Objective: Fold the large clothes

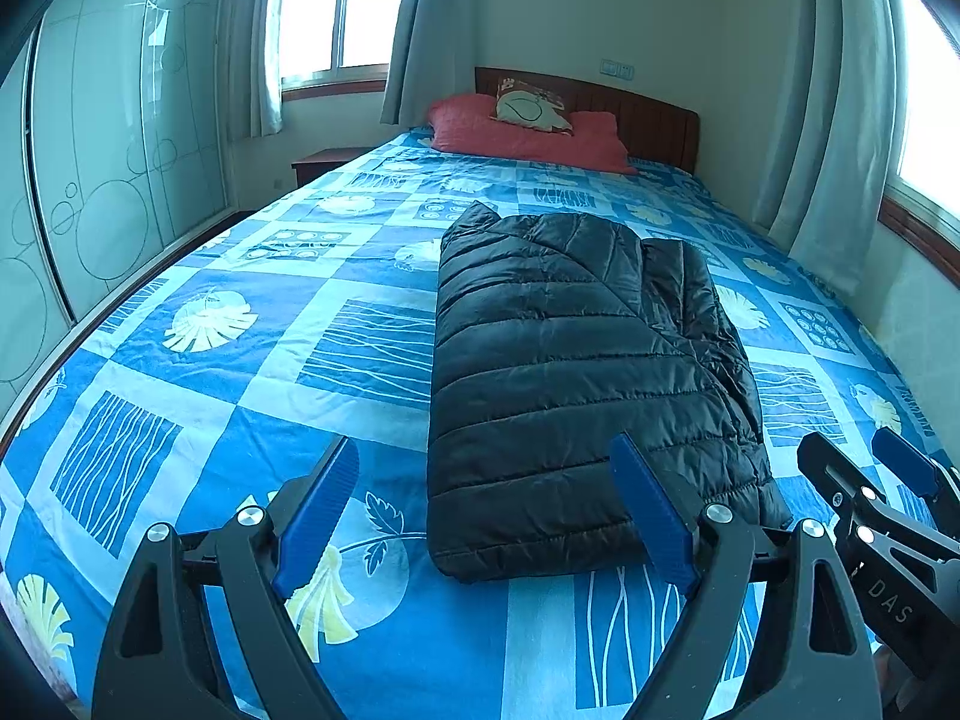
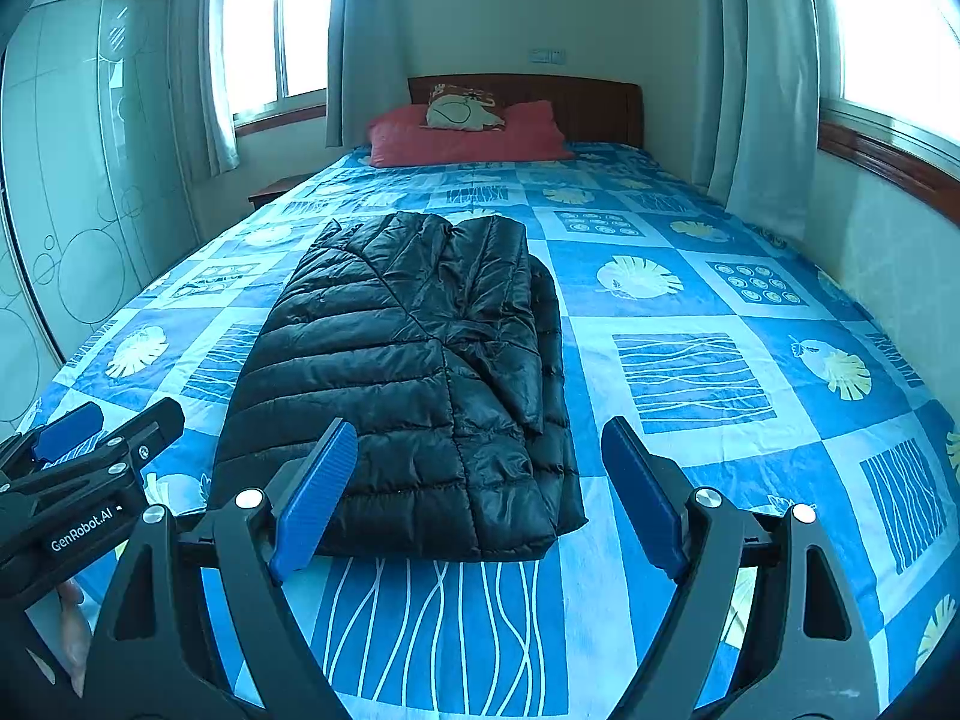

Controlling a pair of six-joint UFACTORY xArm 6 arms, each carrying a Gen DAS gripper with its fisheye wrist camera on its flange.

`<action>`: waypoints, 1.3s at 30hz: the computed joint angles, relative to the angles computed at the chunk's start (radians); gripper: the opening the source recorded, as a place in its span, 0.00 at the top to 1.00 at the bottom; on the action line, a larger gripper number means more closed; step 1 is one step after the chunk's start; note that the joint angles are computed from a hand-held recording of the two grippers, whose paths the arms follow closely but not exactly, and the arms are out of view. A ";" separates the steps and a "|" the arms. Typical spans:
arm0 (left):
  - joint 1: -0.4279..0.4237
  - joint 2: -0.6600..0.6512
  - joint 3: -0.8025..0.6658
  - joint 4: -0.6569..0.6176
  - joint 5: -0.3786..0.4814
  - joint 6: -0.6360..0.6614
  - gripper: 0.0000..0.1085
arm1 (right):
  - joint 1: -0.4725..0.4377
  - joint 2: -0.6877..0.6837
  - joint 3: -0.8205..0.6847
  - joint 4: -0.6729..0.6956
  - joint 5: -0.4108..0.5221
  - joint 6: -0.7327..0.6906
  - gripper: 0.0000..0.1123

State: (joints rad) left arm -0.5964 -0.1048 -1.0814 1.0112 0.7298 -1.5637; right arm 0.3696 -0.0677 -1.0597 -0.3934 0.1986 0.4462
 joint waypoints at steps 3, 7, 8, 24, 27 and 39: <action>0.001 -0.002 0.002 0.001 -0.001 -0.001 0.22 | 0.000 0.000 0.000 0.001 0.000 0.000 0.26; 0.003 -0.004 0.004 -0.001 -0.008 0.001 0.22 | 0.001 0.000 0.001 0.002 0.001 -0.001 0.26; 0.003 -0.004 0.004 0.000 -0.009 0.000 0.22 | 0.001 0.000 0.001 0.002 0.001 -0.001 0.26; -0.019 0.012 -0.023 0.046 0.057 -0.002 0.22 | 0.003 0.001 0.009 -0.010 0.003 0.007 0.26; -0.024 0.027 -0.037 0.053 0.073 0.015 0.19 | 0.003 0.001 0.017 -0.008 0.001 0.002 0.26; 0.024 0.053 -0.006 -0.057 0.014 0.068 0.19 | -0.027 -0.004 0.043 0.008 -0.013 -0.053 0.26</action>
